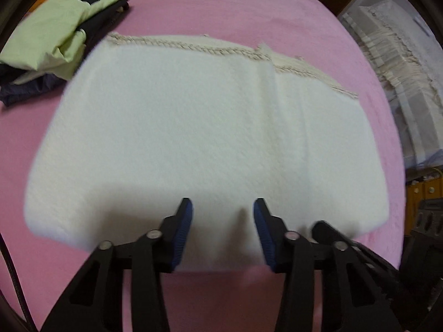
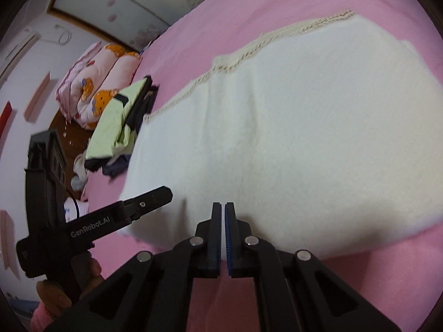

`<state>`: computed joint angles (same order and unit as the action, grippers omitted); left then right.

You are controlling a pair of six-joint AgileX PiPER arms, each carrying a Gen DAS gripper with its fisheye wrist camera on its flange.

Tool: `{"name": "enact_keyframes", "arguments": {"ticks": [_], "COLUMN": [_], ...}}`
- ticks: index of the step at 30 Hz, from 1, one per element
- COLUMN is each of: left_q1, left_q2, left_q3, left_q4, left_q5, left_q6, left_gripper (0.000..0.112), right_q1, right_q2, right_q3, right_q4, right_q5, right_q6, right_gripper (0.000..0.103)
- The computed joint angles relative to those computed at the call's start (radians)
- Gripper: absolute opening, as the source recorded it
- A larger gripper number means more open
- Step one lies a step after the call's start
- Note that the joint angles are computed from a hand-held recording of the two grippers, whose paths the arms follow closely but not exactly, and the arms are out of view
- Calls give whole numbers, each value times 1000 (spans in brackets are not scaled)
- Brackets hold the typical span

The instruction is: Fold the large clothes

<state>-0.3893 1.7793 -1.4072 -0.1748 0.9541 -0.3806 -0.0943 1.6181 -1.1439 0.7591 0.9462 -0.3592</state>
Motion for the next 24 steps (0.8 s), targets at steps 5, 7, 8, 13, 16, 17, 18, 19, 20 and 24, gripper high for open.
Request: {"name": "enact_keyframes", "arguments": {"ticks": [5,7,8,13,16,17,18,19,20,24], "left_q1": [10,5,3,-30,-48,-46,-41,-37,-37,-13], "left_q2": [-14,-10,-7,60,82,87,93,89,86,37], "left_q3": [84,102,105,81,78,83,86,96,102,166], "left_q4": [-159,-207,-230,-223,-185,-188,-193,-193,-164,-84], "left_q5": [-65,-76,-81,-81,-93,-105,-115,-128,-139,-165], "left_q6": [149,185,198,194,124,101,94,92,71,27], "left_gripper": [16,13,10,9,9,9,8,7,4,3], "right_q1": [36,34,34,36,34,30,26,22,13,-12], "right_q2": [4,14,20,67,94,103,107,108,112,86], "right_q3": [27,30,29,-2,3,5,9,12,13,18], "right_q4": [-24,-18,-17,-18,-10,-3,3,8,17,-75], "right_q5": [-18,-17,-15,7,-4,-4,-6,-5,2,-35], "right_q6": [-62,-94,-98,-117,-116,-126,-138,-149,-164,-118], "right_gripper": [2,1,1,1,0,0,0,0,0,0]}}
